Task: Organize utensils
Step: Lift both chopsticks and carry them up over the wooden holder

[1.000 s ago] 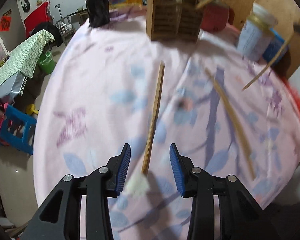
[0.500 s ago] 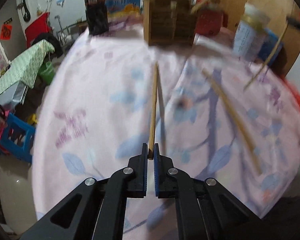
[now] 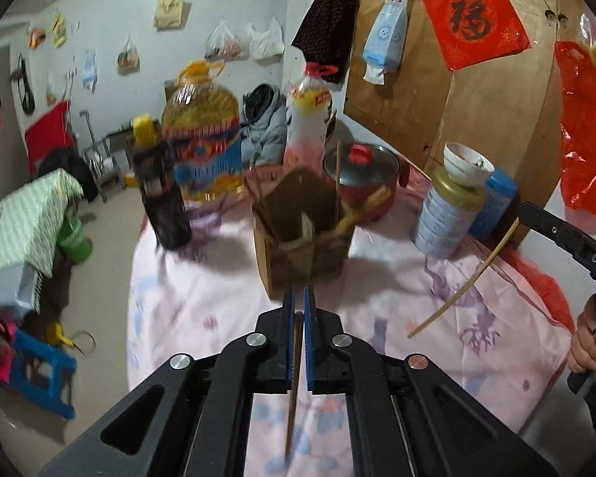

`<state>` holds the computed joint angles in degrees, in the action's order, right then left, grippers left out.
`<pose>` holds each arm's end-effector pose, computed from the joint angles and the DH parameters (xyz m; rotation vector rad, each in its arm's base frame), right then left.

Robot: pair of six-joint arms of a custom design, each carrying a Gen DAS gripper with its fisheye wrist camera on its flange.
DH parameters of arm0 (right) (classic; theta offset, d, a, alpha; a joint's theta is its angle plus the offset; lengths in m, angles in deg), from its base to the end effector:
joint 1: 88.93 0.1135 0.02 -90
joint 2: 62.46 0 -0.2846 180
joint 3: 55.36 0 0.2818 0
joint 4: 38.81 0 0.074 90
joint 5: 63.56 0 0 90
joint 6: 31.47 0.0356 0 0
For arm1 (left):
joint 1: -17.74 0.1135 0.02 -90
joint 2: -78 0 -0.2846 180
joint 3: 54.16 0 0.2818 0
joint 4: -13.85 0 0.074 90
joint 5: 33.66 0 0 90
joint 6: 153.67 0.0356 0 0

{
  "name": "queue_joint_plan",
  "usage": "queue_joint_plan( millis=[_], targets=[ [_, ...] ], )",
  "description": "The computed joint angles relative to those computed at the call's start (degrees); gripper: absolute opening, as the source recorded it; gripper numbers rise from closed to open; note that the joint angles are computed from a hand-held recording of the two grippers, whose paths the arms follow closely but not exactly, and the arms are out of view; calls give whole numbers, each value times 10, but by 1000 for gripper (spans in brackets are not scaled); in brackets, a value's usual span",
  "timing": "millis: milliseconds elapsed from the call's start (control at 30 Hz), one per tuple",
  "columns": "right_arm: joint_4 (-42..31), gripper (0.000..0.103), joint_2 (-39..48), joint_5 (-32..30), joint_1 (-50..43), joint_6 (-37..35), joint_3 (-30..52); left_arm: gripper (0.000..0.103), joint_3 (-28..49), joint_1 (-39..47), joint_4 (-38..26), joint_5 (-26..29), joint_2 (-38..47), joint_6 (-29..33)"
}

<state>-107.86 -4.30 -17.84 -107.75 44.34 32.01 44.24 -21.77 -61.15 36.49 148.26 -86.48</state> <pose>0.1900 -0.0385 0.4291 -0.3076 2.0668 0.5278 0.1974 -0.1471 0.4359 0.1785 2.3239 -0.1275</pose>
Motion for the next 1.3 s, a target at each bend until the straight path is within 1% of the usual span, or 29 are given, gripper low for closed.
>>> queue_joint_plan(
  millis=[100,200,267,333,367,400,433,467,500,533,633,667,733,800,900,1033,1200,1233,1267,1300],
  targets=[
    [14,6,41,8,46,8,54,2,56,10,-3,10,37,6],
    [36,6,90,20,87,16,113,2,156,13,-17,-12,102,21],
    [47,6,112,24,102,22,138,2,215,23,-24,-14,138,31],
    [55,6,133,19,108,29,159,2,259,31,-36,-12,171,44],
    [59,6,141,14,107,32,163,4,270,37,-48,-3,185,48],
    [61,6,144,12,107,34,162,5,261,40,-48,3,186,45],
    [62,6,147,10,105,34,157,8,223,45,-43,21,178,38],
    [63,6,149,9,104,34,152,24,190,50,-33,31,168,36],
    [64,6,149,11,106,33,146,38,128,51,-16,33,151,25],
    [65,6,148,15,106,32,137,39,83,55,-2,38,137,17],
    [66,6,144,27,108,28,122,39,-68,70,55,100,106,-24],
    [64,6,145,29,107,26,122,39,-107,72,75,119,104,-32],
    [61,6,143,39,108,23,121,39,-169,66,112,139,110,-43],
    [57,6,143,47,110,19,123,39,-209,60,143,151,127,-48],
    [56,6,138,55,110,18,120,39,-242,70,176,159,145,-41],
    [53,6,132,65,109,13,112,38,-254,84,207,166,170,-38],
    [50,6,132,75,105,10,105,37,-249,67,219,136,183,-15],
    [50,6,132,75,104,11,104,34,-246,63,219,124,189,-10],
    [50,6,131,74,101,13,103,25,-240,58,219,113,196,-7],
    [49,6,130,74,100,14,103,12,-238,58,221,111,198,-4]
  ],
)
